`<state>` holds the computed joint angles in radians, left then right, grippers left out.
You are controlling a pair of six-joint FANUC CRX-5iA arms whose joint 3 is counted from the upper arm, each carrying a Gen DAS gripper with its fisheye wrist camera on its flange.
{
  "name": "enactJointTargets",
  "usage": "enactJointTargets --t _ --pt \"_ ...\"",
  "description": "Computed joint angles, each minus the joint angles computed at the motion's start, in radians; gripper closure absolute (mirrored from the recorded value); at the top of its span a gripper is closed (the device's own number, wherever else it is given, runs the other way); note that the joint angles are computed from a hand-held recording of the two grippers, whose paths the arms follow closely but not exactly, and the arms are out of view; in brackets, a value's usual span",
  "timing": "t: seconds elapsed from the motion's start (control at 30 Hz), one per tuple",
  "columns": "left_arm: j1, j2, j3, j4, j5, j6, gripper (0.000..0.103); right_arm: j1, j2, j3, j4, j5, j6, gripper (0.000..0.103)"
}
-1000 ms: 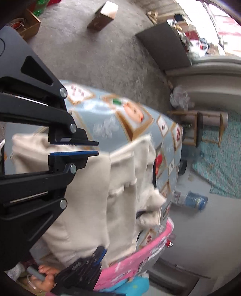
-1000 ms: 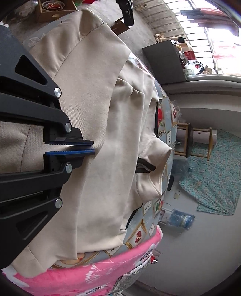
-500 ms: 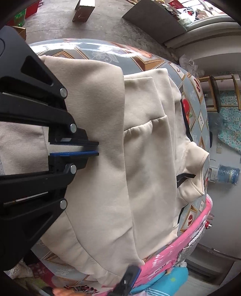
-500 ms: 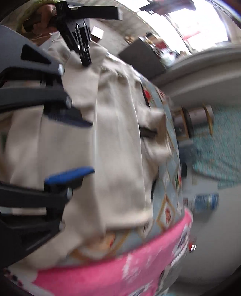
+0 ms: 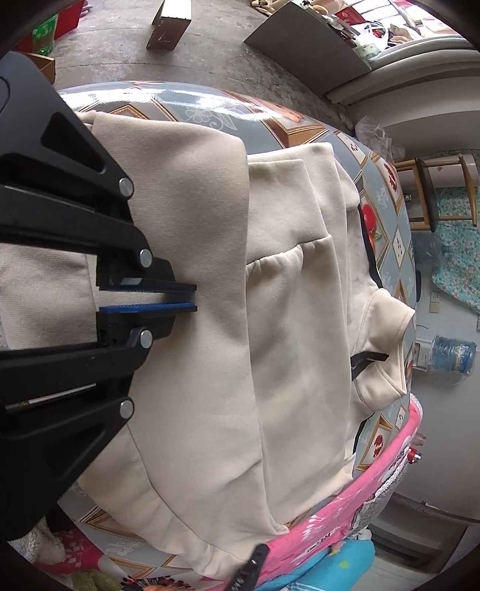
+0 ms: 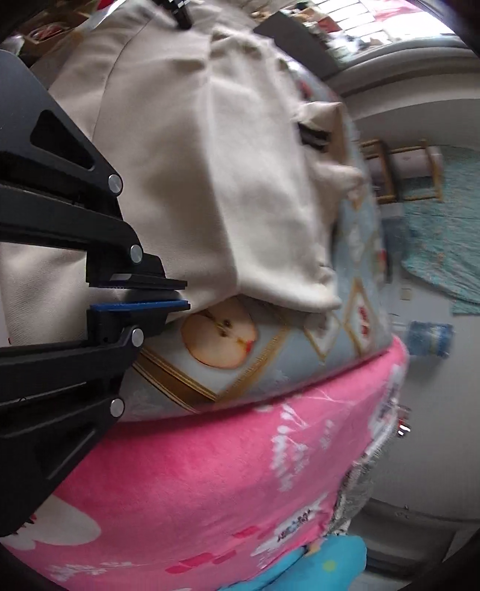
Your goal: Fold large clothes
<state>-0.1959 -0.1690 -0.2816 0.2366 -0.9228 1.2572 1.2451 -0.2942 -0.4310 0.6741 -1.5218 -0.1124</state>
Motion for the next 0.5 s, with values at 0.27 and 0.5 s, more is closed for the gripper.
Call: enactJointTargets --t 0.27,0.5 --pt "0.004 -0.011 -0.016 0.008 0.017 -0.021 0.097 -0.048 0.057 -0.037 -0.004 -0.019 -0.029 0.098" --pt "0.008 -0.017 -0.025 0.018 0.024 -0.043 0.097 0.026 0.129 0.06 0.041 -0.186 0.015 0.09"
